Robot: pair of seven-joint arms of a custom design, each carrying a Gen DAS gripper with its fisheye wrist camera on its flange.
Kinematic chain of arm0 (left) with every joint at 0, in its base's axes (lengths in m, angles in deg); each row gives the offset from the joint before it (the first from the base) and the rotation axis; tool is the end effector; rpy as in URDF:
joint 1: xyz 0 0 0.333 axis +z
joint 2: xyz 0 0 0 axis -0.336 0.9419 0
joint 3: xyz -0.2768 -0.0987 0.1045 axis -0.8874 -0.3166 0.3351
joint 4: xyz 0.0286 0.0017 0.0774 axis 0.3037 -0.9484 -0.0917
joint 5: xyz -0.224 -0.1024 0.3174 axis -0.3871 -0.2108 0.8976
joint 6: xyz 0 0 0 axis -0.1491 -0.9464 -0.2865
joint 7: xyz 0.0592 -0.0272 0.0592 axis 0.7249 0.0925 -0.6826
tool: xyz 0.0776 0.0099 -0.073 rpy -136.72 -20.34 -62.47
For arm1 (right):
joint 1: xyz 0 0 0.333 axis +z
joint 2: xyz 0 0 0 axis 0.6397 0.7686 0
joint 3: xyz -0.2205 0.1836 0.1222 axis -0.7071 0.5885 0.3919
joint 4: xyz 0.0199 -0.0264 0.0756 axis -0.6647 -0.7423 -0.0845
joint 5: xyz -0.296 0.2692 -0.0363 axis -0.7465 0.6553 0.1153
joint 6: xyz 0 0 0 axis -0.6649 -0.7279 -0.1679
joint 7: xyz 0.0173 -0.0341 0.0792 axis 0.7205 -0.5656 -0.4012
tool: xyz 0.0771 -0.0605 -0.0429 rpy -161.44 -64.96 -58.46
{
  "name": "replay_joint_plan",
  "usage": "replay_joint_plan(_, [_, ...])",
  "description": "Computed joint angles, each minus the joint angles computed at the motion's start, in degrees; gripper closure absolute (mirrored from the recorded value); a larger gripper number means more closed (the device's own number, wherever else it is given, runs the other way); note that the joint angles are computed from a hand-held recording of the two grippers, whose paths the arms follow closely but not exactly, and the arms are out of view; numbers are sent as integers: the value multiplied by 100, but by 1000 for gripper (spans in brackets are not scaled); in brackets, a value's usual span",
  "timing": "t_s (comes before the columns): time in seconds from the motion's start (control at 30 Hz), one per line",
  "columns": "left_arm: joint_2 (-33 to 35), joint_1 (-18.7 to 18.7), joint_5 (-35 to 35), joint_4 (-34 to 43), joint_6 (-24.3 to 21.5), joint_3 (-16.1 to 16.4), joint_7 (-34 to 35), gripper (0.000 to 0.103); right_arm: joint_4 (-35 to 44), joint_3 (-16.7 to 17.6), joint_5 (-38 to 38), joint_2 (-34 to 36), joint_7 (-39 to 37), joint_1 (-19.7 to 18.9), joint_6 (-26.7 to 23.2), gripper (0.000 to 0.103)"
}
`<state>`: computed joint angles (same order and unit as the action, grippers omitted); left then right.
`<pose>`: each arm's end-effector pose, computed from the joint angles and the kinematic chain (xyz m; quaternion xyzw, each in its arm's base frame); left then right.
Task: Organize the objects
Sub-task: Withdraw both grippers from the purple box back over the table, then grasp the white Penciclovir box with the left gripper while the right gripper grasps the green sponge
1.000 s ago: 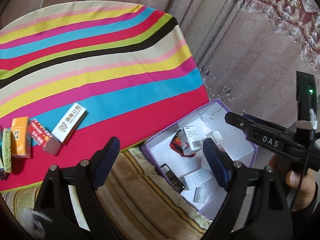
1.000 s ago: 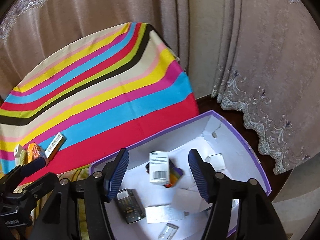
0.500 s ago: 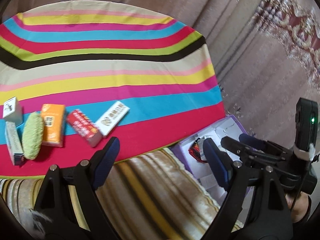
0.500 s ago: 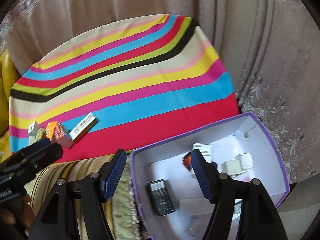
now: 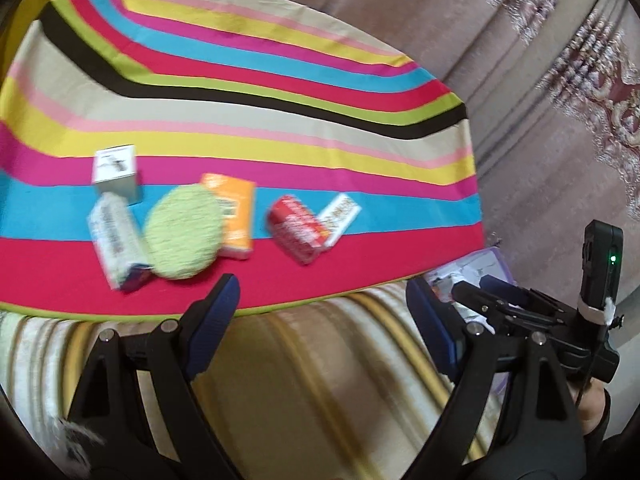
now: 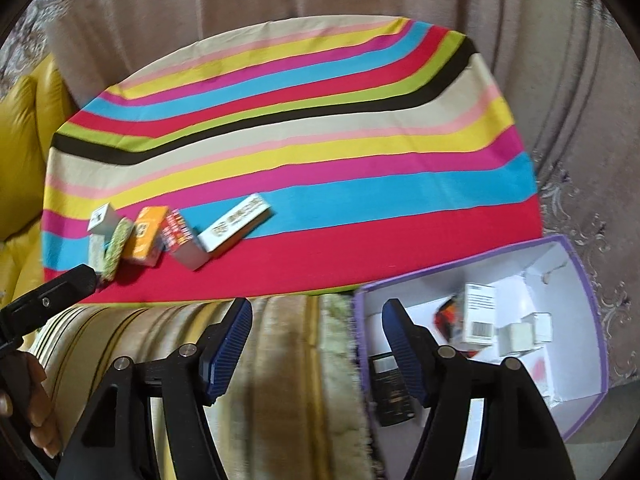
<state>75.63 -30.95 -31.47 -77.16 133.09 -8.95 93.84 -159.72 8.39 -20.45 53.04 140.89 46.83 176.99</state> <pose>0.5484 -0.2250 0.4018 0.5474 -0.7421 0.3868 0.0118 0.4778 0.1059 0.4187 -0.5695 0.7702 -0.1967 0.2092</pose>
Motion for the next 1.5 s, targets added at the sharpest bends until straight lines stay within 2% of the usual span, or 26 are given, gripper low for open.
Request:
replay_joint_plan(0.4, [-87, 347, 443, -259, -130, 302, -37, 16, 693, 28, 491, 835, -600, 470, 7, 34])
replay_joint_plan(0.53, [21, 445, 983, -208, -92, 361, -166, 16, 936, 24, 665, 1102, -742, 569, -35, 34])
replay_joint_plan(0.77, [364, 662, 1805, 182, -410, 393, 48, 16, 1250, 36, 794, 1389, -925, 699, -142, 34])
replay_joint_plan(0.9, [631, 789, 2209, 509, -598, 385, 334, 15, 1367, 53, 1009, 1515, -1064, 757, -64, 34])
replay_joint_plan(1.03, [947, 920, 2511, 857, -850, 335, 717, 14, 1495, 105, 1537, 1661, -1403, 800, 52, 34])
replay_joint_plan(1.1, [1081, 1021, 2489, 1000, -959, 251, 1137, 14, 1559, 140, 1871, 1739, -1569, 811, 89, 34])
replay_joint_plan(1.3, [1391, 1118, 2674, 1351, -1215, 181, 1738, 14, 1772, 265, 2532, 1968, -1952, 855, 274, 34])
replay_joint_plan(1.5, [1598, 1151, 2736, 1567, -1352, 137, 2076, 14, 2103, 331, 2687, 2244, -2128, 898, 191, 34])
